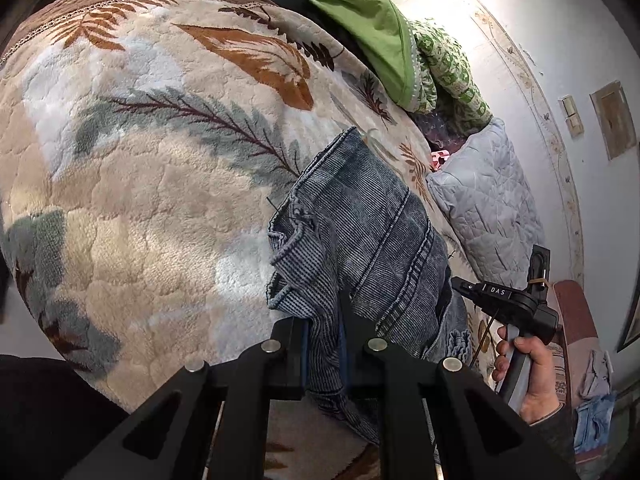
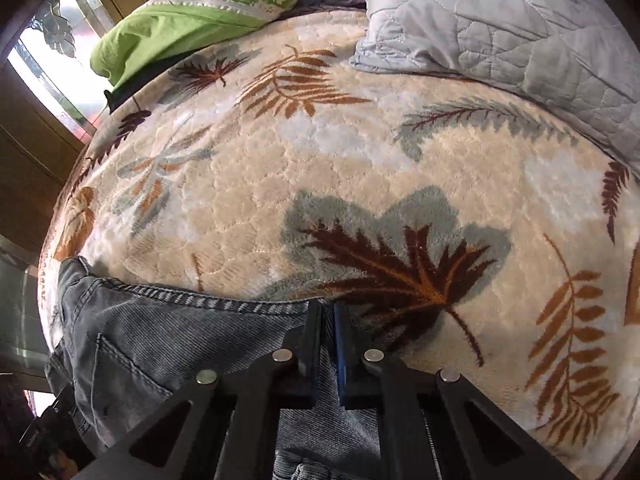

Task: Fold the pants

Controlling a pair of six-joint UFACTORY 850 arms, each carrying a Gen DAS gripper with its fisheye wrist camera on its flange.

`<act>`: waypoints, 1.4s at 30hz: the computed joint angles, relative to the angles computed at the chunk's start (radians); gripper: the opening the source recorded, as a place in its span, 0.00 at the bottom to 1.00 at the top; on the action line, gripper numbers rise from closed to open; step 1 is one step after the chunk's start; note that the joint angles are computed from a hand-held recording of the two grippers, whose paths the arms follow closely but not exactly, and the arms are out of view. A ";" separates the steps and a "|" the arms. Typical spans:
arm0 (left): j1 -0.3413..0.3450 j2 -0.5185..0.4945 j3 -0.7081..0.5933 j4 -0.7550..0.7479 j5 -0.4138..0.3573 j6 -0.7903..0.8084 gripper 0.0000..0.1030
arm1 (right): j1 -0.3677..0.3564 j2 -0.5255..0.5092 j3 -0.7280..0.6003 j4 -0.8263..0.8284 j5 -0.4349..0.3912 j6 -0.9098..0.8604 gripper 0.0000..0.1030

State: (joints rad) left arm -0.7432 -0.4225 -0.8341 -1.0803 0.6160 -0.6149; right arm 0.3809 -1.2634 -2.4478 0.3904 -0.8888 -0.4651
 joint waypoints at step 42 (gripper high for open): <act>-0.122 -0.110 -0.506 -0.621 0.204 1.340 0.09 | -0.520 0.695 1.258 1.158 -0.208 -0.974 0.67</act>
